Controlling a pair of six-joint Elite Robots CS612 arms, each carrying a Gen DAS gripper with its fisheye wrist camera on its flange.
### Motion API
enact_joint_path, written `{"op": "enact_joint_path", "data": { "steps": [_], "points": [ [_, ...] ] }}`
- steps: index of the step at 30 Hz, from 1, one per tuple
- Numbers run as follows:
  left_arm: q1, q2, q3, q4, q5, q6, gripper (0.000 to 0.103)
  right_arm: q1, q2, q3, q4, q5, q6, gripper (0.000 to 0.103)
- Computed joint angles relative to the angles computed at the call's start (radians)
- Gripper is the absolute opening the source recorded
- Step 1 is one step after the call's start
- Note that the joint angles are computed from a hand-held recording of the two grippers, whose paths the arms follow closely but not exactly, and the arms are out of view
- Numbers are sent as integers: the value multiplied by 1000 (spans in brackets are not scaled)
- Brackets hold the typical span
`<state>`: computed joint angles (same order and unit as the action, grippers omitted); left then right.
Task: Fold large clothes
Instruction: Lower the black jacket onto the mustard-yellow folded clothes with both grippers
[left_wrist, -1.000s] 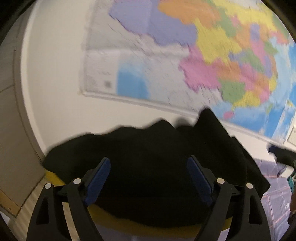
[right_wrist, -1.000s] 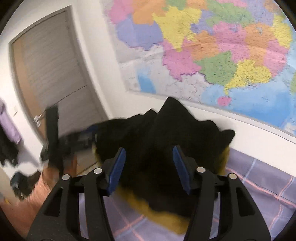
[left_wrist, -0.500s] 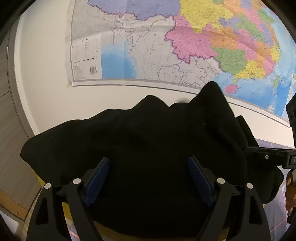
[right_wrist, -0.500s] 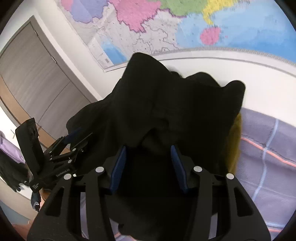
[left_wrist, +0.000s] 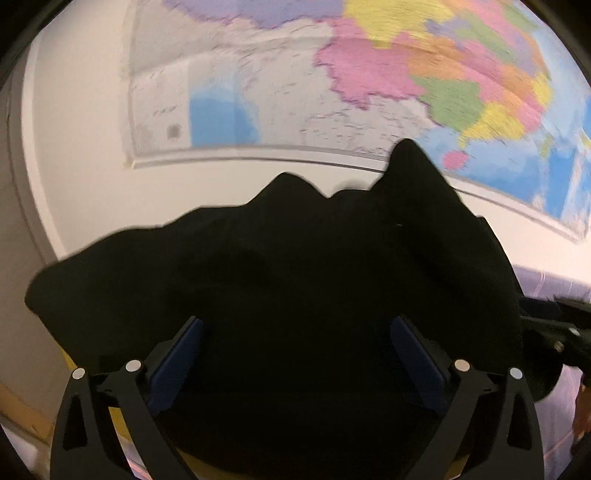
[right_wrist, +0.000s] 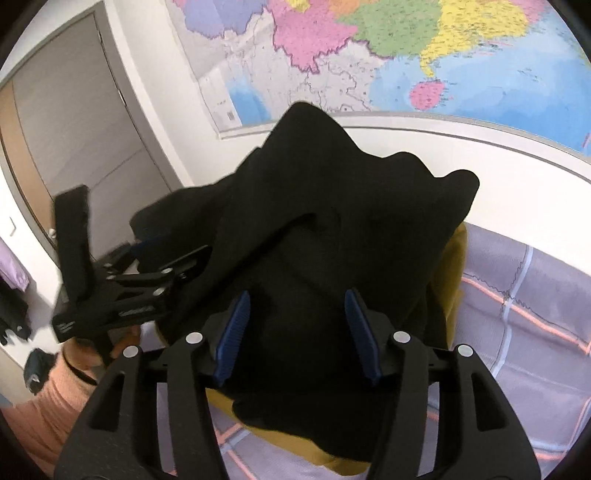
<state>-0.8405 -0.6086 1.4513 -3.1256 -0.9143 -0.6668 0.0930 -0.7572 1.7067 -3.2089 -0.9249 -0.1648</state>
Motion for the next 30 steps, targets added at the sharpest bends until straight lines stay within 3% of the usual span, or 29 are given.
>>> {"op": "enact_joint_path", "data": {
  "steps": [9,14,21,30],
  "points": [
    [-54,-22,36,-4,137,-1,96,-25,-30,75,-142,22,22,61],
    [-71,-28,49,-19,137,-19,96,-32,-37,99,-176,15,14,62],
    [-72,-10,20,17,127,-21,96,-29,-20,78,-63,15,-32,63],
    [-100,-25,39,40,162,-75,96,-37,-33,129,-177,19,-13,70]
  ]
}}
